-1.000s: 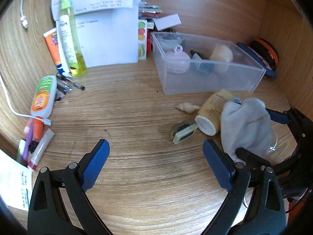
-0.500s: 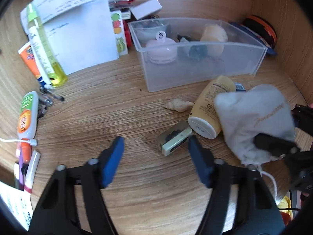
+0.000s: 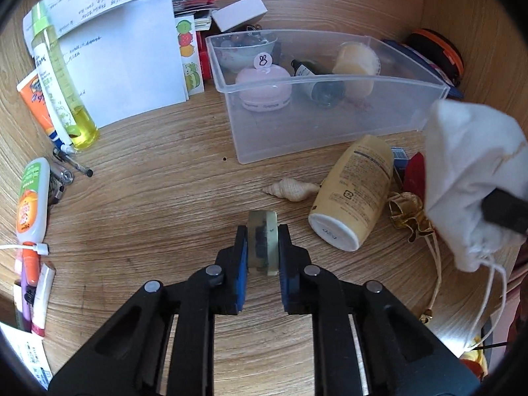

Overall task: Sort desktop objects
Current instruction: 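Grasp the white drawstring pouch with the right gripper while left grasps green eraser, then carry the white pouch and green eraser over the clear box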

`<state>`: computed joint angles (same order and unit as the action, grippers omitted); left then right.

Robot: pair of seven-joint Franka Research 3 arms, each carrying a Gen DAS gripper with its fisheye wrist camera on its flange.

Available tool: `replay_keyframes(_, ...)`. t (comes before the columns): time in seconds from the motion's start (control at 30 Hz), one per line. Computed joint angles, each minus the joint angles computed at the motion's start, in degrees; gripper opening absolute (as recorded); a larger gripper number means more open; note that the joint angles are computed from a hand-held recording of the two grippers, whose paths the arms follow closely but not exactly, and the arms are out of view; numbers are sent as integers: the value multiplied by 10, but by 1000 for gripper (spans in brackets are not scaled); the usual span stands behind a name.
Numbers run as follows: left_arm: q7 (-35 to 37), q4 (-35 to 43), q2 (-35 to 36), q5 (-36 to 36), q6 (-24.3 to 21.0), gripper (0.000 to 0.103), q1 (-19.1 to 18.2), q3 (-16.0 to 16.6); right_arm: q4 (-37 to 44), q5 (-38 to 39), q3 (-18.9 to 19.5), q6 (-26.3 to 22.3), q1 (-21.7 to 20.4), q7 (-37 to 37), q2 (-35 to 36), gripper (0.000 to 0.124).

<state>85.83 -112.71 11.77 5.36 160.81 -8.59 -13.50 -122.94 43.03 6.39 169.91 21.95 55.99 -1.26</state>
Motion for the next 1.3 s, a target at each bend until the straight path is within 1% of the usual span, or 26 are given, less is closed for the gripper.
replay_keyframes(0.07,-4,-4,-3,-3,3,15,1,0,3,30,-3,-6,-1,-22,-5,32)
replay_keyframes(0.2,-2,-15,-15,-19,12,15,6,-2,11,58,-9,-16,-4,-41,-9,32)
replay_keyframes(0.27,3,-22,-24,-29,19,15,8,-4,11,51,-11,-12,-8,-33,-12,32)
replay_keyframes(0.4,21,-33,-42,-51,34,15,12,-7,14,58,-18,-13,-12,-40,-19,32)
replay_keyframes(0.53,52,-25,-48,-84,31,15,13,-11,20,12,-19,-3,-21,-6,-20,32)
replay_keyframes(0.63,38,-22,-53,-56,32,15,1,-1,28,-20,-21,0,-26,16,-18,32)
replay_keyframes(0.87,70,12,-51,-81,21,15,2,-5,62,-78,-23,2,-39,51,-3,32)
replay_keyframes(1.0,62,47,-37,-70,8,15,0,-1,89,-137,-23,4,-48,89,13,32)
replay_keyframes(1.07,67,66,-28,-73,1,15,2,-2,105,-148,-22,1,-50,94,24,32)
replay_keyframes(1.13,59,84,-20,-62,-5,15,1,0,122,-159,-22,-3,-53,101,36,32)
replay_keyframes(1.3,52,131,7,-50,-22,15,0,-1,175,-165,-17,-27,-61,98,72,32)
